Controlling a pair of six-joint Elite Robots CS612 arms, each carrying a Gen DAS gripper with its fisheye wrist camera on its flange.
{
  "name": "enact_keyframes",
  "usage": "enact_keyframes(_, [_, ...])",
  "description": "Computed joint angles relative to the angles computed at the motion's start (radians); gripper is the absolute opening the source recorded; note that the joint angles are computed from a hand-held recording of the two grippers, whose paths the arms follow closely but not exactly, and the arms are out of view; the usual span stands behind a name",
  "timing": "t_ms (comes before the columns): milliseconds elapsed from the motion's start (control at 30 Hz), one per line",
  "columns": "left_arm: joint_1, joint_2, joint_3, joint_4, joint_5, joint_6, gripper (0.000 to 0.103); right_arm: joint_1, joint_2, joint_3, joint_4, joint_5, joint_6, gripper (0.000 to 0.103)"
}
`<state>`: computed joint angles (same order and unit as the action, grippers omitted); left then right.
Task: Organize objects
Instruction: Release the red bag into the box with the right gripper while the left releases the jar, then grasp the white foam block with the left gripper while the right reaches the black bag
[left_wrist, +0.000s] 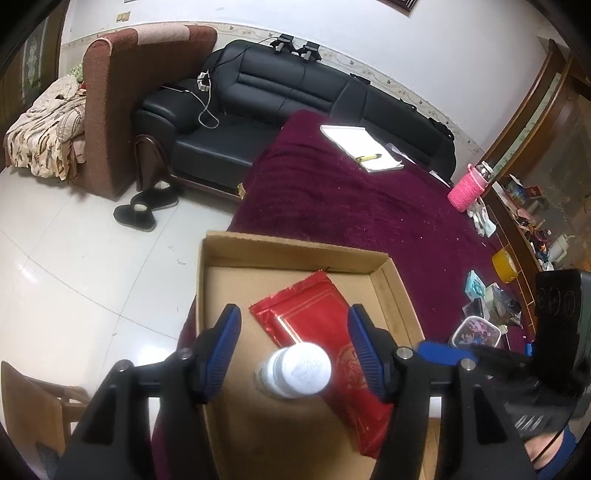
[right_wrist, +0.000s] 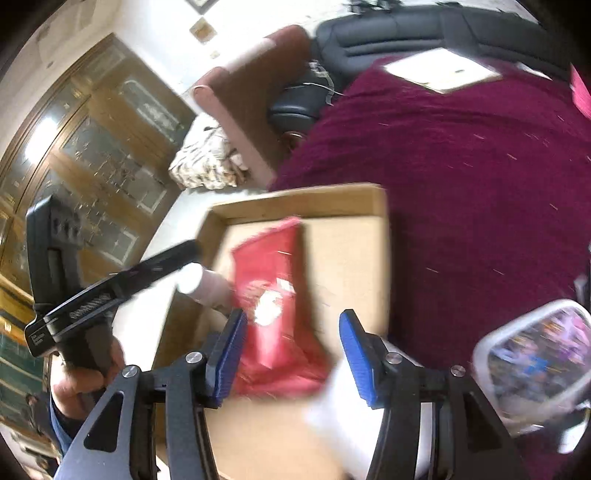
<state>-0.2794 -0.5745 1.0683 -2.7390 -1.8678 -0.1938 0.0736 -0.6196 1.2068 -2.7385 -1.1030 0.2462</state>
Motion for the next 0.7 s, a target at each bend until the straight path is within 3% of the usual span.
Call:
enact_keyframes(133, [0.002,-0.016,0.031,-0.025,-0.02,0.007,0.06,-0.03,-0.038,0.078,-0.028,-0.036,0.027,0.058])
enact_keyframes(300, [-0.009,-0.046,0.081,-0.06,-0.028,0.031,0.064,-0.061,-0.09,0.185,-0.15,-0.008,0.055,0.059])
enact_keyframes(700, [-0.081,-0.099,0.167,-0.056,-0.131,0.147,0.068,-0.13,-0.14,0.358,-0.385,0.074,0.181,0.06])
